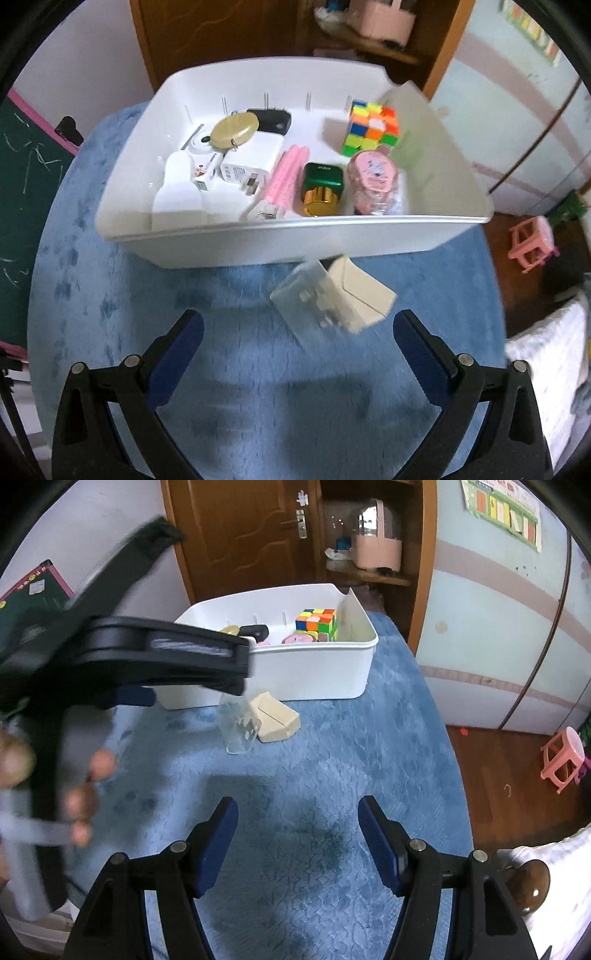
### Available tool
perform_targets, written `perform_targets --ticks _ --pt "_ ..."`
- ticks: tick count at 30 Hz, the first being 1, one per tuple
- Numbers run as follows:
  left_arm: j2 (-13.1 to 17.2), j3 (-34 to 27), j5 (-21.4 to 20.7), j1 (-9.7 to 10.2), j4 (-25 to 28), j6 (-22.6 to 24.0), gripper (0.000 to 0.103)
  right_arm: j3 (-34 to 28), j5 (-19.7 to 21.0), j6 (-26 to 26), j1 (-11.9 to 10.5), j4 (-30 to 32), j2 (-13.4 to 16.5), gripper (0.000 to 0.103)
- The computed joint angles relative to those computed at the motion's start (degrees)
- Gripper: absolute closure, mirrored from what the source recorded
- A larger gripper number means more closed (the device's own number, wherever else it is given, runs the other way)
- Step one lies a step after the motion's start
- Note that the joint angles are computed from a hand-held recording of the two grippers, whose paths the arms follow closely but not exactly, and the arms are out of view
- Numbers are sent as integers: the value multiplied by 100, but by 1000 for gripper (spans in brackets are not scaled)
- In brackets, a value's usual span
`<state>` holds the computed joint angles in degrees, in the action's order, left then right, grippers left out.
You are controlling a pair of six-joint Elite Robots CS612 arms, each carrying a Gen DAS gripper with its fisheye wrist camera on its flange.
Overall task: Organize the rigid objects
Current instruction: 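Grasp the clear plastic box with the left gripper while the right grasps the beige card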
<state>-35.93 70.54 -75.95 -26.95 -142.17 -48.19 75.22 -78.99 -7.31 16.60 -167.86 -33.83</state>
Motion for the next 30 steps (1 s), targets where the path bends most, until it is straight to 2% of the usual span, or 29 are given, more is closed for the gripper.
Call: perform_targets --ticks 5,8,10,12,14,16,18,20,25,30 --pt "270 -451 82 24 574 -46 2 -134 -19 16 -31 123 73 35" --pt "303 -466 -58 53 595 -130 11 -212 -36 33 -51 184 117 35" --pt "300 -446 -87 56 641 -104 23 -261 -42 37 -60 215 148 35" --pt "263 -335 -181 72 500 -76 28 -316 -37 19 -63 258 179 35" --pt "177 -138 -181 78 294 -152 37 -373 -21 -21 -57 284 210 35" --pt "97 39 -262 100 158 -167 61 -453 -12 -104 -39 300 256 35" --pt "8 305 -506 150 -275 -196 62 -560 -9 -201 -12 335 320 35" --pt "-73 519 -569 168 -598 -186 62 -678 -14 -281 14 399 391 35" --pt "-315 981 -433 172 -997 -212 68 -1091 -63 -441 98 649 631 35" --pt "-534 1363 -401 215 -1217 -343 70 -1564 79 -210 170 998 874 35"
